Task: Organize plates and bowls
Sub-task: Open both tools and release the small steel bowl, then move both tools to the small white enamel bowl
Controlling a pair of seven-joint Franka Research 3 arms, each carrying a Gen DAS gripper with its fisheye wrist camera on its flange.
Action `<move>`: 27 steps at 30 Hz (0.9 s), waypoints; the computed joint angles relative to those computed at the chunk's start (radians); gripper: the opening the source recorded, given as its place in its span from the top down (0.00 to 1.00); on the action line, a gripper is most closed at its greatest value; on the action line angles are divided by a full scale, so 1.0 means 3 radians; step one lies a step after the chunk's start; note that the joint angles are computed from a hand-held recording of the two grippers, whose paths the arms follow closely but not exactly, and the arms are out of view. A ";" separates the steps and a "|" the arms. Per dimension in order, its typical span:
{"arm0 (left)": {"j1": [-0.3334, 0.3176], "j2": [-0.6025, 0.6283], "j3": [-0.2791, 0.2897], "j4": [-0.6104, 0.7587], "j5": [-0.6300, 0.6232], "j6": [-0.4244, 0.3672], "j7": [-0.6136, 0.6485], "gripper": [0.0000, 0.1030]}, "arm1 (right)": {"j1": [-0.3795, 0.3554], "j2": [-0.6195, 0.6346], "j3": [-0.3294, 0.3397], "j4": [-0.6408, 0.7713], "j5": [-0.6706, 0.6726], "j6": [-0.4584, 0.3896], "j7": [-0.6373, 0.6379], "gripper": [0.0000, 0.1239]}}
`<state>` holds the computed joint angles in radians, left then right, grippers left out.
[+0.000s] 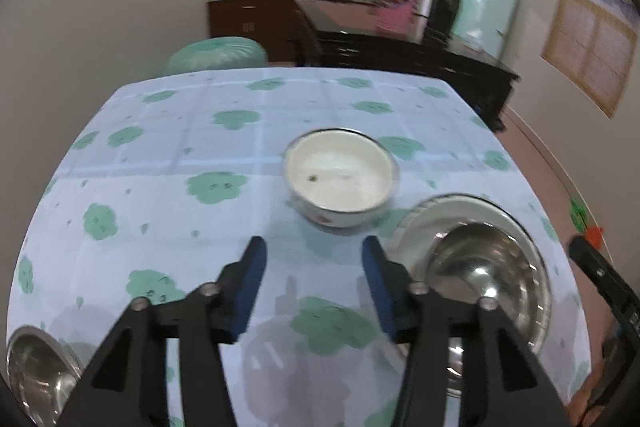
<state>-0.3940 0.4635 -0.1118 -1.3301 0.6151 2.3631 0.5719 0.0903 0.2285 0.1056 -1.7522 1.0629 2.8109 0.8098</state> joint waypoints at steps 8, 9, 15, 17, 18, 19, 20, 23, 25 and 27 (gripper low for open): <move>-0.0041 0.0011 0.0131 -0.0130 0.0373 0.0025 -0.0402 0.44 | -0.0006 0.0058 0.0155 0.0018 0.0640 0.0520 -0.0790 0.73; -0.0046 -0.0006 0.0151 -0.0178 0.0436 0.0068 -0.0473 0.44 | -0.0024 0.0072 0.0193 0.0041 0.0804 0.0590 -0.0972 0.73; -0.0065 -0.0078 0.0214 -0.0366 0.0816 0.0219 -0.0837 0.43 | 0.0122 0.0214 0.0243 0.0346 0.2101 0.1235 -0.2736 0.73; -0.0076 -0.0088 0.0216 -0.0382 0.0905 0.0191 -0.0914 0.43 | 0.0204 0.0224 0.0162 0.0348 0.2107 0.1251 -0.2765 0.73; -0.0076 -0.0086 0.0214 -0.0380 0.0938 0.0177 -0.0938 0.43 | 0.0239 0.0230 0.0122 0.0341 0.2036 0.1247 -0.2696 0.73; -0.0079 -0.0081 0.0212 -0.0374 0.0969 0.0159 -0.0964 0.42 | 0.0275 0.0232 0.0080 0.0323 0.1942 0.1238 -0.2605 0.73; -0.0081 -0.0079 0.0210 -0.0374 0.0998 0.0144 -0.0986 0.42 | 0.0291 0.0233 0.0058 0.0316 0.1907 0.1225 -0.2568 0.73; -0.0086 -0.0085 0.0207 -0.0381 0.1083 0.0115 -0.1057 0.42 | 0.0305 0.0228 0.0028 0.0320 0.1995 0.1169 -0.2642 0.73; -0.0081 -0.0086 0.0199 -0.0382 0.1110 0.0108 -0.1081 0.37 | 0.0324 0.0224 0.0011 0.0308 0.1965 0.1150 -0.2617 0.73; -0.0090 -0.0076 0.0194 -0.0366 0.1140 0.0063 -0.1088 0.34 | 0.0334 0.0209 0.0006 0.0281 0.1937 0.1148 -0.2595 0.73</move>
